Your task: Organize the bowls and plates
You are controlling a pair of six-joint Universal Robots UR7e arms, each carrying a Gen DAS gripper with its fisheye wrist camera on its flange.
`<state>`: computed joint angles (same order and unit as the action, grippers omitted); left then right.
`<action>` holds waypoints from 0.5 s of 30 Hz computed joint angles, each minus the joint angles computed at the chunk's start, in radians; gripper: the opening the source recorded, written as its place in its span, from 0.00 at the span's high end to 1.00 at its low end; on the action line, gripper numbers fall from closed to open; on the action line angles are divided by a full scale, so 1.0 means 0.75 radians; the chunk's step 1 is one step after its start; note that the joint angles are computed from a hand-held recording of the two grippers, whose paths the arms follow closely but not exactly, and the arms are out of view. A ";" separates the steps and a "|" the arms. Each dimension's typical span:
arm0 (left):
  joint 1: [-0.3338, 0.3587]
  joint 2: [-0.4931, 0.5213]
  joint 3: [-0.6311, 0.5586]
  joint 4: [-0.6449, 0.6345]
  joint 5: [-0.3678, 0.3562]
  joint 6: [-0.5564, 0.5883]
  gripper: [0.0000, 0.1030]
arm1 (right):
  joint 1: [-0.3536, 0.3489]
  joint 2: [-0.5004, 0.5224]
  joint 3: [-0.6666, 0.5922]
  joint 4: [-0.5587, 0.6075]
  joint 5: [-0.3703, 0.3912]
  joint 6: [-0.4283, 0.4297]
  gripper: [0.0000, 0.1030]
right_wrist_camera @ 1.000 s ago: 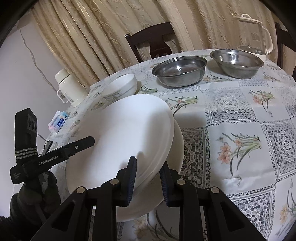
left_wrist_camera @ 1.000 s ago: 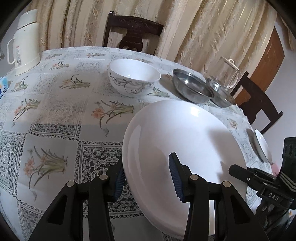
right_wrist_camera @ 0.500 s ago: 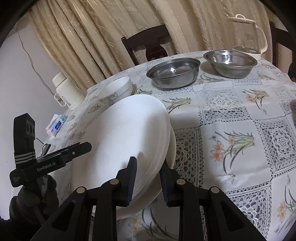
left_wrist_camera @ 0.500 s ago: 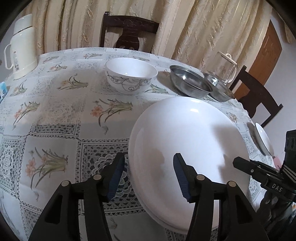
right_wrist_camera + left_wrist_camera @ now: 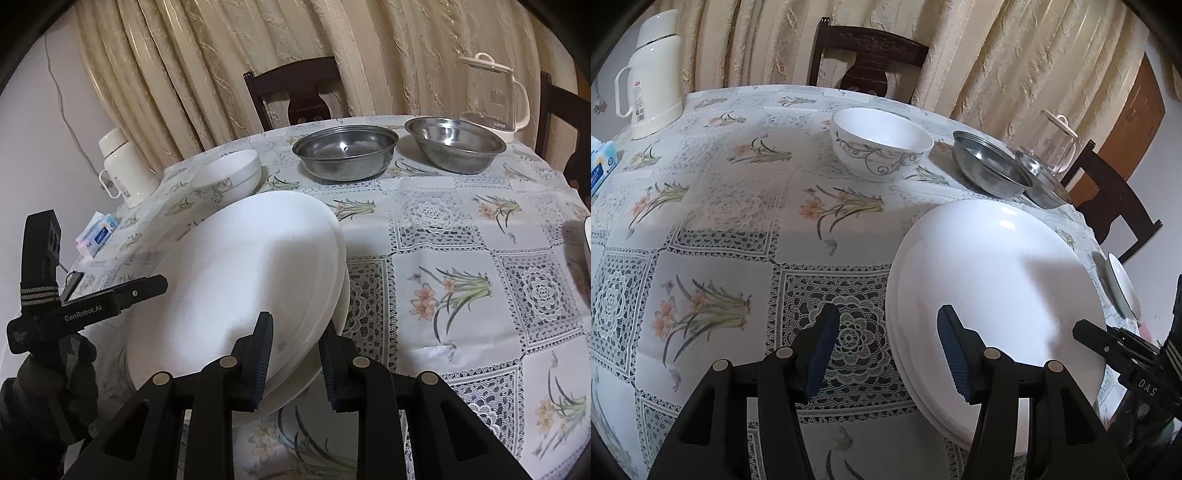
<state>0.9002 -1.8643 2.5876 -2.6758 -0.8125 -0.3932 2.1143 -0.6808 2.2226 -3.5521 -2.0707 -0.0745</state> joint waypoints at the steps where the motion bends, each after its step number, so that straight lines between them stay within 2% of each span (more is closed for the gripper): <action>1: 0.002 -0.002 0.001 0.001 -0.002 -0.004 0.45 | 0.003 -0.002 -0.003 0.011 -0.006 0.006 0.75; 11: 0.021 -0.008 -0.002 0.009 -0.015 -0.013 0.45 | 0.017 -0.020 0.009 0.033 -0.026 0.083 0.74; 13: 0.030 -0.005 -0.004 0.009 -0.021 -0.013 0.44 | 0.017 -0.026 0.010 0.040 -0.028 0.104 0.69; 14: 0.034 -0.006 -0.005 0.006 -0.027 -0.013 0.41 | 0.014 -0.033 0.010 0.059 -0.036 0.130 0.62; 15: 0.036 -0.005 -0.004 0.004 -0.027 -0.015 0.40 | 0.004 -0.041 0.014 0.077 -0.032 0.153 0.60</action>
<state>0.9270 -1.8680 2.5847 -2.6726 -0.8326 -0.4044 2.1176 -0.7113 2.2328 -3.4947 -2.0951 0.0399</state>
